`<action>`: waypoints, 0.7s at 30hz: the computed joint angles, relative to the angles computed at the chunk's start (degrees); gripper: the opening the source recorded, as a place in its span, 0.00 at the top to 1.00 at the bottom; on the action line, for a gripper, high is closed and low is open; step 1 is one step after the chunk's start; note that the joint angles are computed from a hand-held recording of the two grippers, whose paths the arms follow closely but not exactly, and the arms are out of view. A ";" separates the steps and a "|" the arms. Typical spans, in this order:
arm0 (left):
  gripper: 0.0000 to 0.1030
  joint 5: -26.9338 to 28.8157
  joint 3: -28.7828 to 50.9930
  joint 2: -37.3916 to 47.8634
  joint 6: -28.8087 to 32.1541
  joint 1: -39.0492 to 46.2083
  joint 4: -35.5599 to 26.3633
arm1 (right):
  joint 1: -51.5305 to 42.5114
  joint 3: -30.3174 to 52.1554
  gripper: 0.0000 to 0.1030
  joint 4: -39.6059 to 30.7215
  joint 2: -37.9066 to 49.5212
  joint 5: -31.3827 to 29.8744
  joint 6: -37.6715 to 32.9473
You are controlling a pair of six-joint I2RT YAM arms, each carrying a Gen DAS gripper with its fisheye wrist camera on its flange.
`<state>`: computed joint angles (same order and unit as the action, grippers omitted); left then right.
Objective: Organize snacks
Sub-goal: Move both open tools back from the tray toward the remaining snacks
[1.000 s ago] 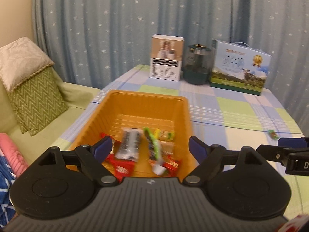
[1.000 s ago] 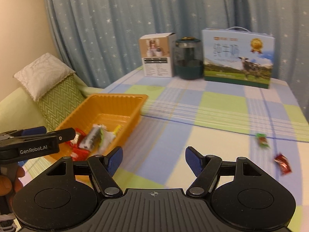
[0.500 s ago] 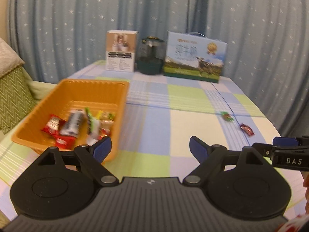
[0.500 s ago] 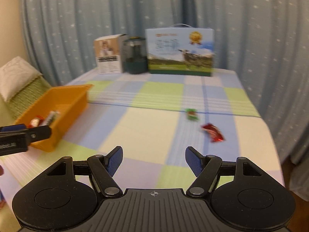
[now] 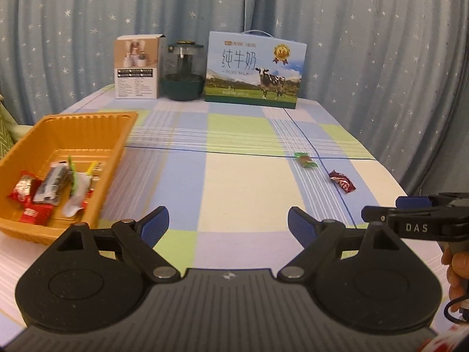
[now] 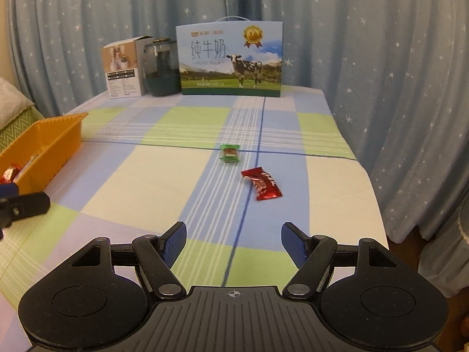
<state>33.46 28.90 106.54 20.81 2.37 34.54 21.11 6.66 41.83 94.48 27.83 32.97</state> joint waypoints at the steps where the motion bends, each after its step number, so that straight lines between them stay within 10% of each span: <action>1: 0.16 -0.96 0.33 0.71 -0.82 -1.09 0.69 | -1.48 -0.08 0.31 1.08 0.29 -1.01 -0.96; 21: 0.16 -12.78 15.66 13.61 -8.88 -17.44 0.43 | -25.82 7.43 0.31 16.96 17.48 -21.60 -19.75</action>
<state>20.68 44.56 120.15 11.93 -15.07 34.97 -4.70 14.09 58.78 111.96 6.22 13.21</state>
